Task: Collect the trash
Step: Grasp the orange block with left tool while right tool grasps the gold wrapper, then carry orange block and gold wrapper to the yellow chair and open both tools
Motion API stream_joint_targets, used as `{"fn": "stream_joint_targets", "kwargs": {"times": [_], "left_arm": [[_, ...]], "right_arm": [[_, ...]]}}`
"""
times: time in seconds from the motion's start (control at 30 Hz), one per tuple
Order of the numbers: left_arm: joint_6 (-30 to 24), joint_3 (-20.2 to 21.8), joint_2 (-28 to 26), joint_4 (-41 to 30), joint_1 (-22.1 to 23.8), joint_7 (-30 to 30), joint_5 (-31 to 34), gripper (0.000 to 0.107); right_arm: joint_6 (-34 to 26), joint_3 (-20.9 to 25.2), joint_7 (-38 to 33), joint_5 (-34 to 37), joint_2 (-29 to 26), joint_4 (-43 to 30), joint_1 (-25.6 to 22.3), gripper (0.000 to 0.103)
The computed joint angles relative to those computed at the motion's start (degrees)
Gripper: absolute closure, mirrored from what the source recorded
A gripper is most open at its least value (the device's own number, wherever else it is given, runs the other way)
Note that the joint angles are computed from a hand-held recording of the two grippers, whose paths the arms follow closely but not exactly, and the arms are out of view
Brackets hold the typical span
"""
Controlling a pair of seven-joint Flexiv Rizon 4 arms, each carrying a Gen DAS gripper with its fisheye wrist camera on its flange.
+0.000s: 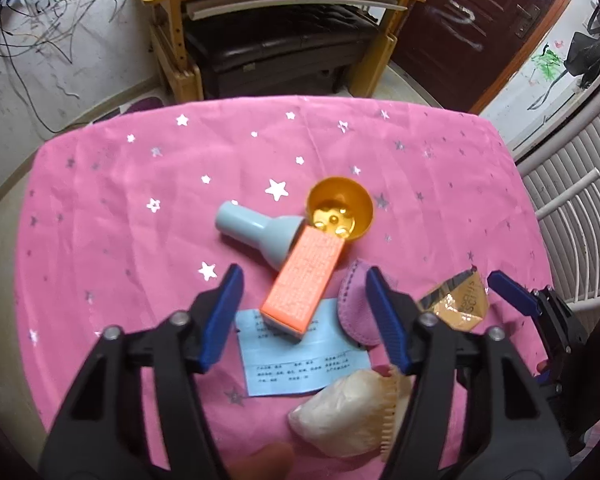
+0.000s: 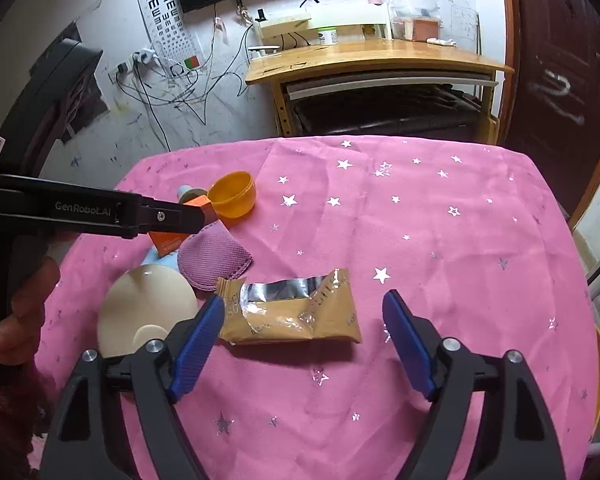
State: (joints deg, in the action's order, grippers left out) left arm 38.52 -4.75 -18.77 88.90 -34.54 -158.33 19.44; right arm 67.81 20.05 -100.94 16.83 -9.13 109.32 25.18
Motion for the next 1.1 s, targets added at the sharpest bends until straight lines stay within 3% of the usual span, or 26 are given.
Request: {"fn": "stream_joint_targets", "kwargs": {"times": [0.13,0.3,0.43,0.53,0.6,0.67,0.7,0.8,1.1], "left_arm": [[1.77,-0.11,-0.18,1.41,0.59,0.06,-1.24,0.076],[3.13,0.43,0.77,2.47,0.08,-1.70,-0.17,0.084],[2.80,0.24,2.04,2.40,-0.35,-2.66,1.62,0.085],[2.17,-0.11,2.82,2.25,-0.46,-2.95,2.68,0.085],[1.27,-0.33,3.10,1.96,-0.50,-2.98,3.25,0.085],[1.04,-0.48,3.30,1.98,-0.33,-3.27,3.39,0.085],[0.90,-0.57,3.31,1.87,-0.32,-3.54,3.48,0.085],[0.72,-0.81,3.34,1.75,-0.17,-3.88,3.43,0.085],[-2.37,-1.09,2.70,-1.25,-1.17,-4.74,5.10,0.085]], "right_arm": [[-1.29,-0.52,1.66,-2.36,-0.95,-0.46,0.63,0.026],[-1.13,-1.36,4.46,-6.75,-1.73,-0.35,1.29,0.026],[-0.58,-1.78,5.88,-10.33,-1.86,0.43,1.70,0.028],[-0.15,-1.59,6.23,-11.52,-1.88,0.76,1.56,0.039],[-0.19,-1.17,5.52,-10.85,-1.86,0.55,1.06,0.055],[-0.57,-0.69,4.59,-9.43,-1.88,0.13,0.46,0.059],[-0.07,-0.82,4.59,-9.64,-1.82,0.41,0.51,0.072],[-1.15,0.30,2.24,-5.74,-2.00,-0.92,-0.80,0.087],[0.39,0.45,-1.45,2.03,-0.44,-1.71,-2.46,0.092]]}}
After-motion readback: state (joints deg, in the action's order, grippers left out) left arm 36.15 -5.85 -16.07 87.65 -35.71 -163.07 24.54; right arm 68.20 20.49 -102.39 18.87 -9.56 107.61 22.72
